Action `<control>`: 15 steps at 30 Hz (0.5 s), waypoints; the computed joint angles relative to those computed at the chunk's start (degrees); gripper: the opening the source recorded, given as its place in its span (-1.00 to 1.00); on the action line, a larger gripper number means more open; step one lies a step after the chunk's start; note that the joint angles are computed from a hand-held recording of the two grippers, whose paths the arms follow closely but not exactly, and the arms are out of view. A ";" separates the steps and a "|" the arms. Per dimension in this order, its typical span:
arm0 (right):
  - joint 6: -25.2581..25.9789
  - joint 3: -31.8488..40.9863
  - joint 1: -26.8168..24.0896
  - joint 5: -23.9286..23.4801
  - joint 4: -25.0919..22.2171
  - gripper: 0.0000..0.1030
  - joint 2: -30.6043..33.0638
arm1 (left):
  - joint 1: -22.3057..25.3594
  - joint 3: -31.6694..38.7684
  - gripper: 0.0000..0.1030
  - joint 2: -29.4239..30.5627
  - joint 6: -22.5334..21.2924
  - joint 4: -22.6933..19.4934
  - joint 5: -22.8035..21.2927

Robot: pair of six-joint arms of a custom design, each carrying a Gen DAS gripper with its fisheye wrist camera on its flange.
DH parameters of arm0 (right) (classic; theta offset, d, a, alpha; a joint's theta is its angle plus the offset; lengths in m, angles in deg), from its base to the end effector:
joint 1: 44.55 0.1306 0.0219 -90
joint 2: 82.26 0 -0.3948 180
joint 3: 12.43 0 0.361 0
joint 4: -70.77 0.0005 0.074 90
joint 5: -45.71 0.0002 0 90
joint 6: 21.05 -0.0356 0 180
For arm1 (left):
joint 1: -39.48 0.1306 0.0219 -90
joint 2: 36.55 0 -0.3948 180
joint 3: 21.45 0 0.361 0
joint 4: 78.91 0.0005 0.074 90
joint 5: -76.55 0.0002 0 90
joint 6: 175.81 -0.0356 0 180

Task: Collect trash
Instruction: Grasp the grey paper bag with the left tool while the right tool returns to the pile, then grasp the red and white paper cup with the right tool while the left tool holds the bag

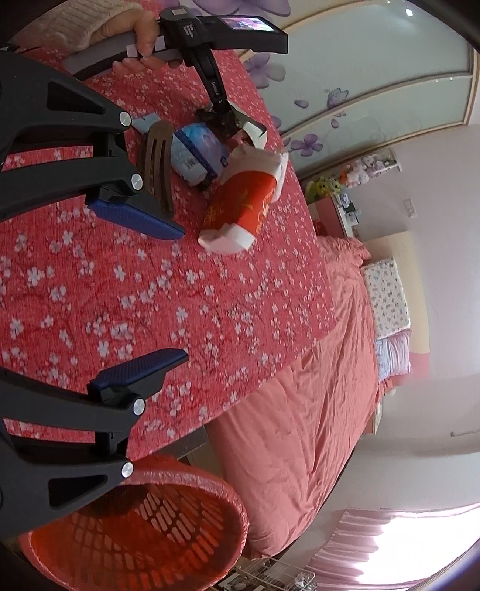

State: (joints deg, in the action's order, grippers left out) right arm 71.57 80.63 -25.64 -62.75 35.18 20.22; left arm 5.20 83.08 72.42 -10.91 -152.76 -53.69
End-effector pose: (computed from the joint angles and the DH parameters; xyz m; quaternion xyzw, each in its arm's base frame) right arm 0.5068 0.1850 0.3806 -0.2306 0.8844 0.2002 0.3528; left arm 0.4510 -0.2802 0.3769 -0.3571 0.8638 0.1202 0.3344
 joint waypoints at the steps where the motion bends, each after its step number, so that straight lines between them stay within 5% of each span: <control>1: 0.05 0.04 0.18 -0.58 -0.30 0.19 -0.02 | -0.29 -0.10 -0.81 -0.27 0.87 -0.84 -0.52; 15: 1.56 7.00 4.86 1.82 1.54 0.29 5.13 | -2.58 -9.92 -0.81 -10.32 12.86 -7.31 -2.92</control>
